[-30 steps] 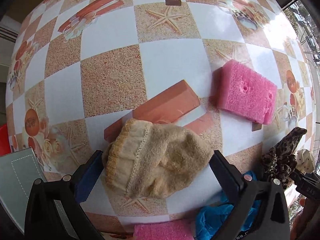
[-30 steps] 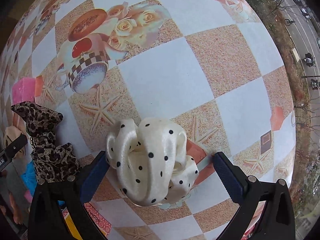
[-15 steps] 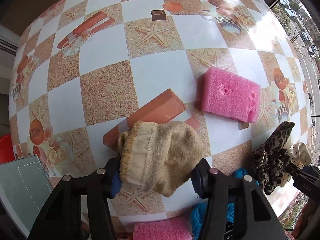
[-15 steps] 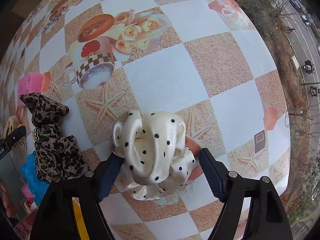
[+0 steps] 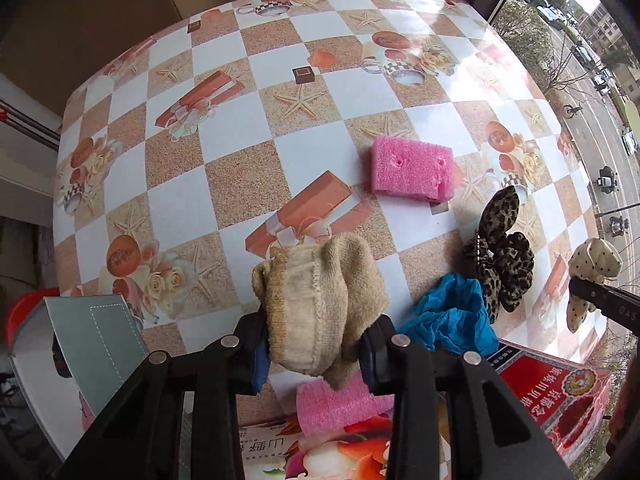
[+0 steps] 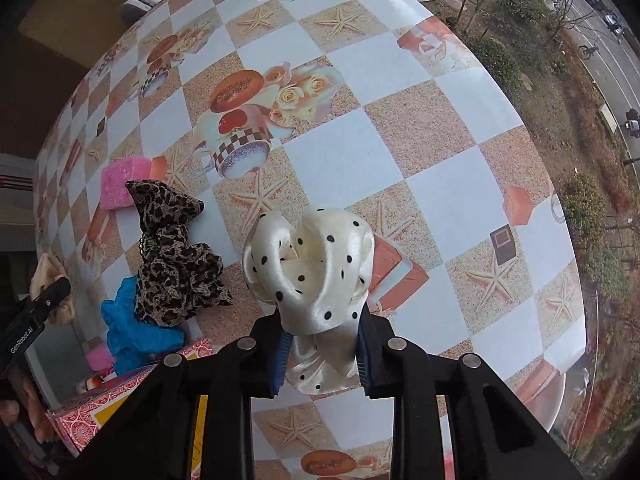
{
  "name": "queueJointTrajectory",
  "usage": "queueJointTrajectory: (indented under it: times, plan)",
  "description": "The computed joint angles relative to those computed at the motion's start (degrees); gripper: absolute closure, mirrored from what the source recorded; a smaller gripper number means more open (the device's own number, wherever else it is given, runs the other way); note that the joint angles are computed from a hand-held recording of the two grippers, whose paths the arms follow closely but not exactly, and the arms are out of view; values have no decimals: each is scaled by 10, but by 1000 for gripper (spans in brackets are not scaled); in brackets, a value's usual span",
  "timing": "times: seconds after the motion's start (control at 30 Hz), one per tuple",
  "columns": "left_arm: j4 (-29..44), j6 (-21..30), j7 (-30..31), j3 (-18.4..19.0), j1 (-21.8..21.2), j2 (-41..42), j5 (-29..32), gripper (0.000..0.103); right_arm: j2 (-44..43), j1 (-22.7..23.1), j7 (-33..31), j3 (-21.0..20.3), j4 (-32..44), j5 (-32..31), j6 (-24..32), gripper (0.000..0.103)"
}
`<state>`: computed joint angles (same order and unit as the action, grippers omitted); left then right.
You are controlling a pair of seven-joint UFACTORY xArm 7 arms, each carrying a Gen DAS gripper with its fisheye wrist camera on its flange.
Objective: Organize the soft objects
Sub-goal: 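Close the left tool on the beige beanie while the right tool grasps the polka-dot scrunchie, then carry the beige beanie and polka-dot scrunchie with both tools over the white box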
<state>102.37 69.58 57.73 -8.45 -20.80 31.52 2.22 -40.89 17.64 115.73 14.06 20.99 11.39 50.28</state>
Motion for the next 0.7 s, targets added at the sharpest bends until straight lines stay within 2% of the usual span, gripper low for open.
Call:
queueJointTrajectory:
  times: [0.17,0.43,0.7]
  plan:
    - [-64,10,69,-7,38,-80,-31,64,-11,-8,40,23,55,-20,49,74]
    - [-93,50,169,-2,73,-135,-63,64,49,-27,88,52,153,-66,71,74]
    - [-45,113,233,9,102,-140,-98,64,119,-37,110,60,278,-129,141,74]
